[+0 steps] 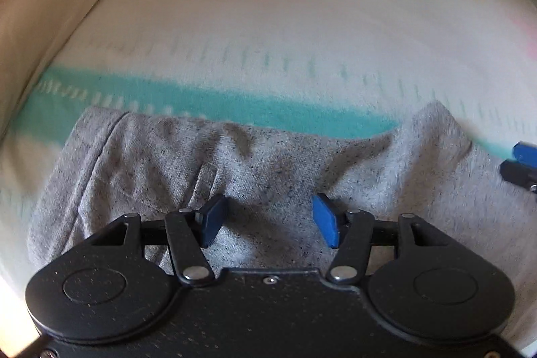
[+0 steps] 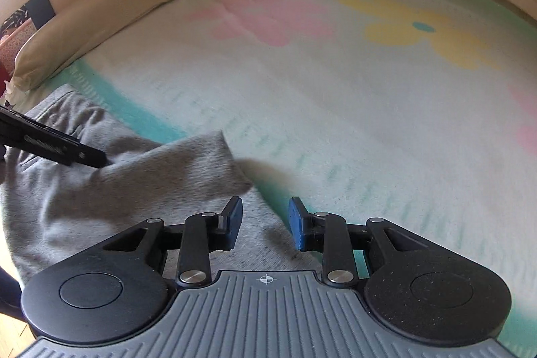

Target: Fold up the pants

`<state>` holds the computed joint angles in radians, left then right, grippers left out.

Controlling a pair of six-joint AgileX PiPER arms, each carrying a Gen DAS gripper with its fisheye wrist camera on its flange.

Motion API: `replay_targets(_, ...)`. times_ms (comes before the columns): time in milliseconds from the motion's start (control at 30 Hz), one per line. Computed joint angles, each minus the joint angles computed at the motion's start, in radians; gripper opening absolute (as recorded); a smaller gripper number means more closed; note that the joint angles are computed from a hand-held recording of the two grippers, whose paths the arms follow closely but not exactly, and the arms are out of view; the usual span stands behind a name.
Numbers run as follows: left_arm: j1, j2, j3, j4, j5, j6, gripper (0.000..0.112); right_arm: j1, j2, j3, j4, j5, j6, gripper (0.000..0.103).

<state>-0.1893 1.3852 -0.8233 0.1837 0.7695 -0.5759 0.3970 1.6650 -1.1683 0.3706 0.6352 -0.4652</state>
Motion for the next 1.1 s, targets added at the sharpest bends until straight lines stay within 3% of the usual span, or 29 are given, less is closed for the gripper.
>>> replay_targets(233,0.079,0.018,-0.037,-0.078,0.017,0.049,0.062,-0.046,0.013,-0.003,0.067,0.087,-0.098,0.029)
replay_targets(300,0.081,0.026,-0.042,-0.07,0.016,0.04,0.062,-0.058,0.001,0.014,0.113,0.1,-0.166,0.017)
replay_targets(333,0.073,0.027,-0.048,-0.065,0.022,0.028,0.062,-0.049,-0.012,0.029,0.106,0.089,-0.18,0.004)
replay_targets(467,0.066,0.022,-0.061,-0.07,0.034,-0.003,0.062,0.011,-0.098,0.103,0.033,0.047,-0.229,0.003)
replay_targets(600,0.075,0.026,-0.059,-0.07,-0.004,-0.033,0.062,0.066,-0.207,0.182,-0.027,0.016,-0.253,0.003)
replay_targets(900,0.029,0.03,-0.109,-0.115,-0.054,-0.026,0.062,0.143,-0.326,0.272,-0.073,0.105,-0.351,0.003)
replay_targets(1100,-0.028,0.07,-0.114,-0.312,-0.129,0.146,0.063,0.18,-0.318,0.291,-0.123,0.081,-0.315,0.004)
